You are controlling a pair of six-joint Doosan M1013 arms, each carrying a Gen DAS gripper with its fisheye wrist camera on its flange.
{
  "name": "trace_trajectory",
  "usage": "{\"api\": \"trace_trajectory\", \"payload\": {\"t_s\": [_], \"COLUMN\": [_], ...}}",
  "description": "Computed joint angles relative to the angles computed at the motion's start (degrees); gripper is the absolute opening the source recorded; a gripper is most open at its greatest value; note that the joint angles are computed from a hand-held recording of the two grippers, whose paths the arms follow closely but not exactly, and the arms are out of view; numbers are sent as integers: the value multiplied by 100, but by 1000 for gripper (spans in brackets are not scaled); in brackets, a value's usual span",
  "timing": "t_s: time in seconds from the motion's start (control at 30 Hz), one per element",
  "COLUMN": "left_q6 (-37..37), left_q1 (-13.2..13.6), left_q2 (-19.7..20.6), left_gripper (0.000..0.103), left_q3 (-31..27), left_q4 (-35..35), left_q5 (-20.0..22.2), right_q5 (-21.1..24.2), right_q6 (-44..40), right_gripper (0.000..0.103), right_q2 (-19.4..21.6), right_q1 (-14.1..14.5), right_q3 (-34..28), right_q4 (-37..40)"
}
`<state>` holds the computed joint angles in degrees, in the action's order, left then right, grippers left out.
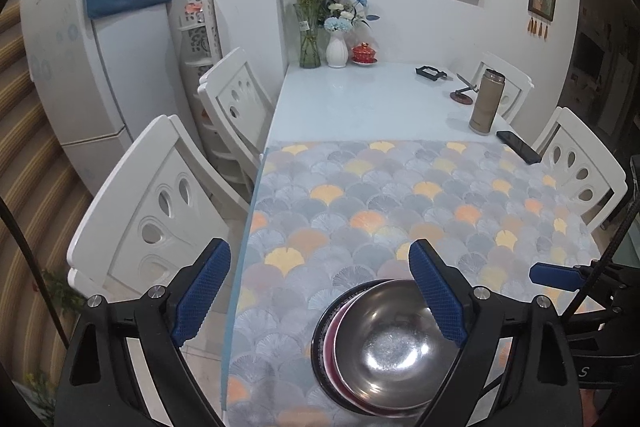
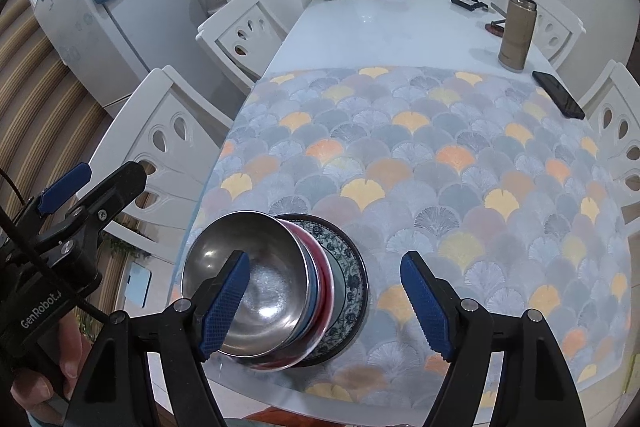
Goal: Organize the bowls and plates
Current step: 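Open the left tool and withdraw from the bowls on the plates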
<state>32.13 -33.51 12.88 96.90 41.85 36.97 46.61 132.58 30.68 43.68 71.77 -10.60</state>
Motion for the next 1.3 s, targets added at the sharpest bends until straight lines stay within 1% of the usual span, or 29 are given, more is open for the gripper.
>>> {"api": "trace_trajectory", "payload": {"t_s": [0.1, 0.27, 0.33, 0.4, 0.53, 0.67, 0.9, 1.3], "left_q6": [170, 446, 463, 504, 629, 740, 929, 884], "left_q1": [7, 87, 101, 112, 94, 109, 157, 174], "left_q2": [31, 37, 53, 59, 102, 133, 153, 151], "left_gripper": [90, 90, 90, 90, 90, 90, 90, 90], "left_q3": [-36, -19, -31, -30, -62, -81, -98, -47], "left_q4": [-192, -693, -793, -875, -953, -1080, -1348, -1372], "left_q5": [68, -24, 24, 35, 134, 155, 164, 260], "right_q5": [47, 188, 262, 444, 970, 1148, 1142, 1069], "right_q6": [31, 93, 140, 229, 433, 502, 506, 527], "right_gripper": [76, 76, 76, 79, 80, 80, 80, 80], "right_q2": [15, 32, 42, 82, 197, 233, 244, 260], "right_q1": [7, 51, 68, 107, 211, 240, 227, 250], "right_q3": [-13, -31, -53, -124, -309, -366, -357, -326], "right_q4": [-100, -401, -517, -741, -1306, -1497, -1303, -1058]}}
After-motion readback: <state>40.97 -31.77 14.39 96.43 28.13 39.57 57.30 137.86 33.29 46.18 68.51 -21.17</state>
